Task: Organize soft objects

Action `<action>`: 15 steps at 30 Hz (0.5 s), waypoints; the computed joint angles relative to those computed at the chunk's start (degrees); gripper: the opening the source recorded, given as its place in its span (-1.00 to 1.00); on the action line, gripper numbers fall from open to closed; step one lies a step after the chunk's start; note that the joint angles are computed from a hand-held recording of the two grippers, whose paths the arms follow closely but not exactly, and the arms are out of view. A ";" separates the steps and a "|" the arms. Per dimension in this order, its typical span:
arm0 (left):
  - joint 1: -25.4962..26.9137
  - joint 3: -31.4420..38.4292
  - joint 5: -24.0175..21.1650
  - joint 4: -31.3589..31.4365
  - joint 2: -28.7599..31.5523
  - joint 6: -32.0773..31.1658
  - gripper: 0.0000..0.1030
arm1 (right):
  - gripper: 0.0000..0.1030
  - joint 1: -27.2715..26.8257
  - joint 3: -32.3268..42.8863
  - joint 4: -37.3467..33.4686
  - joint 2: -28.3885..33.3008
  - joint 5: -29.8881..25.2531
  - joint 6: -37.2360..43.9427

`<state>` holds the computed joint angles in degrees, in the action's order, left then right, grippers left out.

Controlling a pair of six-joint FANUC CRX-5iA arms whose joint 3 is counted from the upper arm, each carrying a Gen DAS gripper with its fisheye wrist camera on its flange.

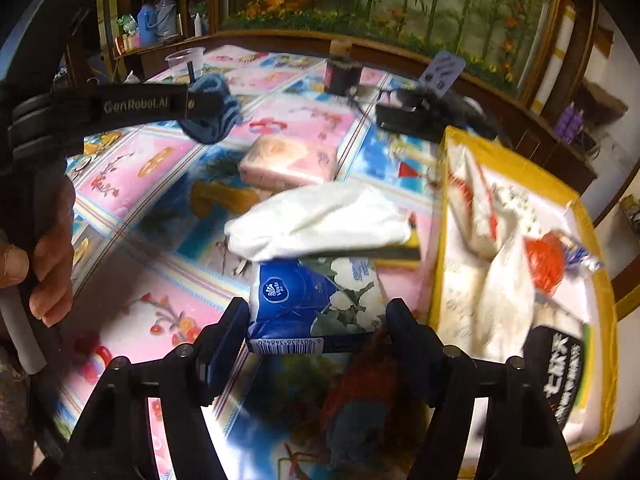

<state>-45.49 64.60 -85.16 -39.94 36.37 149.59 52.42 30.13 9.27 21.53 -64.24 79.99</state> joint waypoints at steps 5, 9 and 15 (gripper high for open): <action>0.04 0.11 -0.09 0.08 0.09 -0.03 -0.54 | 0.34 0.26 -3.63 -5.68 -3.61 1.78 5.16; 0.08 0.74 -0.30 0.35 0.51 -0.53 -0.54 | 0.41 2.05 -5.94 -4.83 -5.17 3.13 6.59; 0.03 0.48 0.26 0.50 0.44 -0.66 -0.54 | 0.59 3.33 -7.45 -0.82 -4.89 4.16 4.73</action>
